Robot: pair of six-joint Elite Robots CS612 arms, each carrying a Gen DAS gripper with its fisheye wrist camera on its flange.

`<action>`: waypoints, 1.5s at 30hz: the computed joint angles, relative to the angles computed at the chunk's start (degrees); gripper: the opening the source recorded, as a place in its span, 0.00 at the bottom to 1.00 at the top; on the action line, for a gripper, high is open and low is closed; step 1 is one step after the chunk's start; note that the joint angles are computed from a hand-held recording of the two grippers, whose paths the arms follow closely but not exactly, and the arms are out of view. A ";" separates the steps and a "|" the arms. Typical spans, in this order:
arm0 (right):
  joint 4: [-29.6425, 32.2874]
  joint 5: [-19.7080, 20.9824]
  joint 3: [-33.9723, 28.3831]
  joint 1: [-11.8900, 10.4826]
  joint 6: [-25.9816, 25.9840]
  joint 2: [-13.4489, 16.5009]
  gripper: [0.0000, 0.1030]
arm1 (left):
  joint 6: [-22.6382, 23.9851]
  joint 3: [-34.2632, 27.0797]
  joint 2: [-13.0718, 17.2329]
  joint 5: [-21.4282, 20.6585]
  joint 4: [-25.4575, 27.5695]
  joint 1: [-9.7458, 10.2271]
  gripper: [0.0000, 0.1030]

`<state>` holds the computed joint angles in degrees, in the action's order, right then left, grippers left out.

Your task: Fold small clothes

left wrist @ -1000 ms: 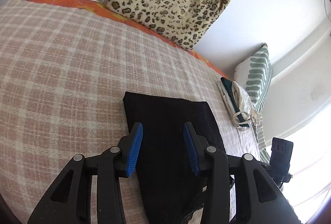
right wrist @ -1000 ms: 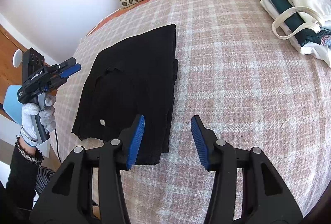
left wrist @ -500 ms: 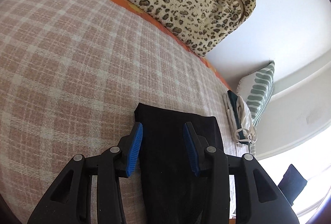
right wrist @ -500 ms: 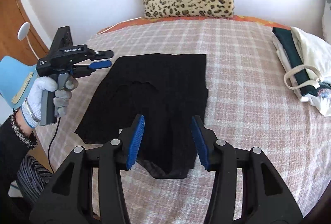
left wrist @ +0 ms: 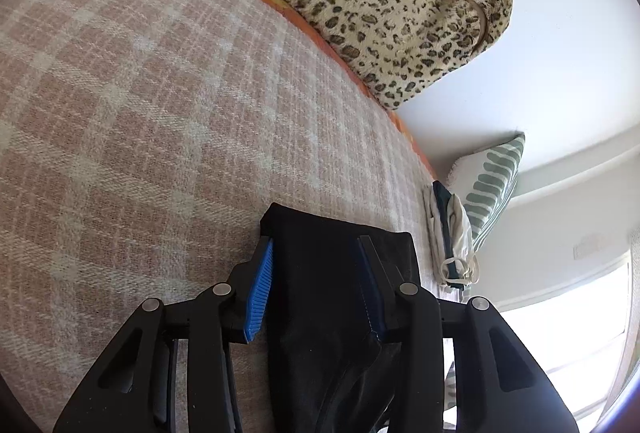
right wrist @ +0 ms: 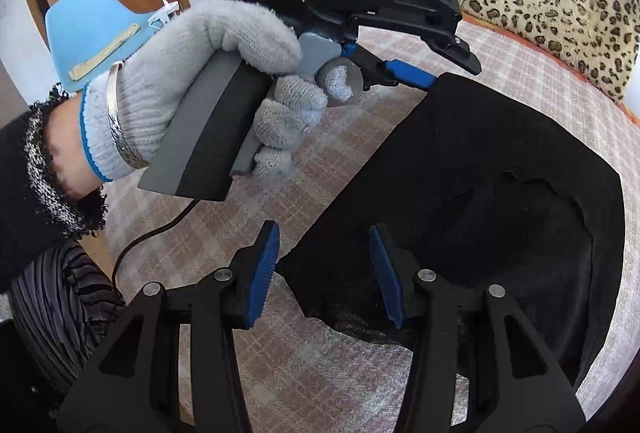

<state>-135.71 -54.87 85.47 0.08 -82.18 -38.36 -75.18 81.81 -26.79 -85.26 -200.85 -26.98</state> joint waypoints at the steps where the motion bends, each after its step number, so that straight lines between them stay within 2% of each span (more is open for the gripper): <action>1: 0.15 -1.03 -0.36 0.12 0.47 0.39 0.48 | 0.20 -0.29 0.18 -0.73 -0.23 0.05 0.38; 3: 1.77 -0.08 -1.04 -0.26 0.33 0.79 0.48 | 0.81 -0.85 0.44 -2.18 -0.72 0.18 0.38; 6: 3.32 -0.01 -1.76 -0.34 0.41 1.05 0.48 | 1.10 -1.31 0.54 -1.80 -0.96 0.30 0.38; 9: 0.79 -0.27 -0.57 -0.33 -0.12 0.84 0.48 | 0.29 -2.15 1.10 -1.95 -1.61 0.66 0.38; 15: 0.70 -0.11 -0.72 -0.31 -0.30 1.09 0.48 | -1.41 -2.22 1.13 1.51 -0.64 0.78 0.38; 18: 0.43 -0.20 -0.75 -0.26 -0.59 1.16 0.48 | -0.17 -2.25 0.93 1.35 0.99 0.80 0.38; 22: -0.10 -0.15 -0.43 -0.20 -0.97 1.06 0.48 | 0.38 -1.52 0.52 -0.80 0.29 1.21 0.38; 25: 1.31 -0.21 -1.02 -0.19 -0.62 1.15 0.48 | 2.97 0.13 -1.14 0.88 2.79 0.96 0.38; 27: 2.43 -0.31 -1.48 -0.28 -0.43 1.22 0.48 | 4.04 1.75 -2.63 4.46 5.15 0.52 0.38; 30: 4.01 -0.12 -1.94 -0.64 0.02 1.13 0.48 | 3.20 3.29 -3.41 6.83 3.87 0.31 0.38; 34: 5.88 2.10 -1.95 -1.97 -0.28 0.21 0.48 | 7.86 3.28 -5.03 10.90 10.14 -0.76 0.38; 37: 6.63 4.51 -1.96 -3.27 0.85 -0.50 0.48 | 11.03 2.51 -5.61 12.43 14.13 -1.46 0.38; 43: 2.99 7.81 -2.06 -5.69 6.47 -0.99 0.49 | 14.93 1.60 -6.32 16.14 19.11 -2.68 0.38; 45: 0.82 8.23 -2.73 -6.26 9.18 -0.49 0.54 | 16.11 1.20 -6.41 17.11 20.55 -3.00 0.39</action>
<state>-134.89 -46.64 82.75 -6.19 -73.00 -38.85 -59.07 83.01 -33.20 -68.15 -180.30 -29.98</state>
